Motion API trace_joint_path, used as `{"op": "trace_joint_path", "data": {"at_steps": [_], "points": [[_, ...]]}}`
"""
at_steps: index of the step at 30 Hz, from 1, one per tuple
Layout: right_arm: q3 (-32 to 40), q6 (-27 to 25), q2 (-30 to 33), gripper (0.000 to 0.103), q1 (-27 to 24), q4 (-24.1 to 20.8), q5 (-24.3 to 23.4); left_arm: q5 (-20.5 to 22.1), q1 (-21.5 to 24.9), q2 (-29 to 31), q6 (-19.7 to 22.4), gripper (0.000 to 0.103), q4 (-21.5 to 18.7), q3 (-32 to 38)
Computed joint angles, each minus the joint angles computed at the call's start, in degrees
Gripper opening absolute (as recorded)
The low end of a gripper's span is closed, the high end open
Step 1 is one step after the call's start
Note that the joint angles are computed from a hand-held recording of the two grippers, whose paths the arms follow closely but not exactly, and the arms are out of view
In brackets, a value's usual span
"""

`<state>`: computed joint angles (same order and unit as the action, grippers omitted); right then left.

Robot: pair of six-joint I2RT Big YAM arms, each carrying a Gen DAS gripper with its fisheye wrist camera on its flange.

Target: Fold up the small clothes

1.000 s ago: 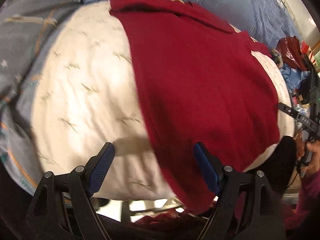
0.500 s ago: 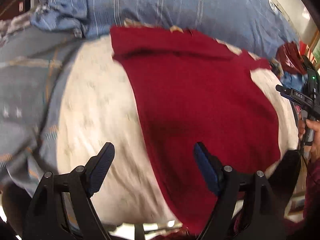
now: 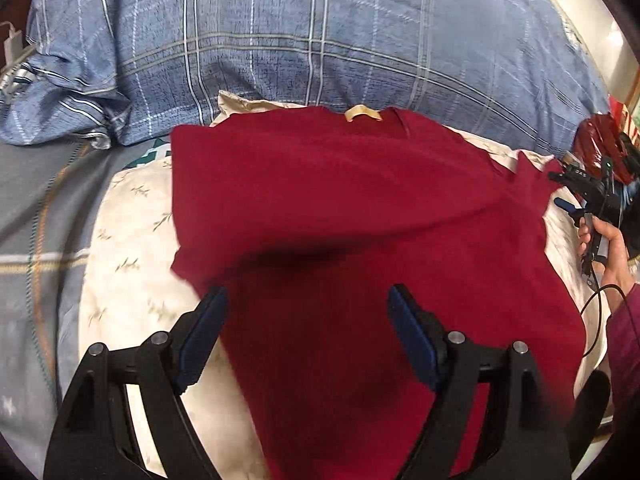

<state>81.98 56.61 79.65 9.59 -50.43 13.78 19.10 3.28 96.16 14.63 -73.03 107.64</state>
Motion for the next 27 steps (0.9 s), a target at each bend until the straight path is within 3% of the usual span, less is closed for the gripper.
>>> {"op": "trace_joint_path", "data": {"at_steps": [3, 4, 5, 8, 12, 17, 24, 27], "points": [[-2.4, 1.3, -0.2, 0.064, -1.9, 6.1, 0.9, 0.9, 0.2, 2.3, -1.8, 0.081, 0.2, 1.5], [-3.3, 2.0, -0.2, 0.05, -2.6, 8.3, 0.9, 1.6, 0.5, 2.6, -2.1, 0.081, 0.6, 1.4], [-3.4, 2.1, 0.0, 0.027, -3.1, 8.8, 0.9, 2.0, 0.6, 2.8, -2.1, 0.081, 0.8, 1.3], [-3.0, 1.7, -0.2, 0.016, -4.1, 8.2, -0.8, 2.0, 1.0, 2.7, -1.2, 0.081, 1.7, 0.2], [-0.8, -5.6, -3.0, 0.015, -0.5, 8.2, 3.9, 3.0, 1.2, 2.6, -0.9, 0.081, 2.2, 0.9], [10.2, -16.2, -0.1, 0.014, 7.7, 5.1, 4.0, 7.4, 2.7, 1.7, -4.0, 0.081, 4.4, 1.3], [27.1, -27.6, 14.7, 0.014, 21.7, 0.7, -2.7, 7.5, 4.0, 0.5, -4.2, 0.081, 8.0, -0.4], [32.1, -30.8, 21.3, 0.021, 25.6, -3.4, -4.5, 7.0, 4.5, 1.5, -4.9, 0.081, 8.0, 0.1]]}}
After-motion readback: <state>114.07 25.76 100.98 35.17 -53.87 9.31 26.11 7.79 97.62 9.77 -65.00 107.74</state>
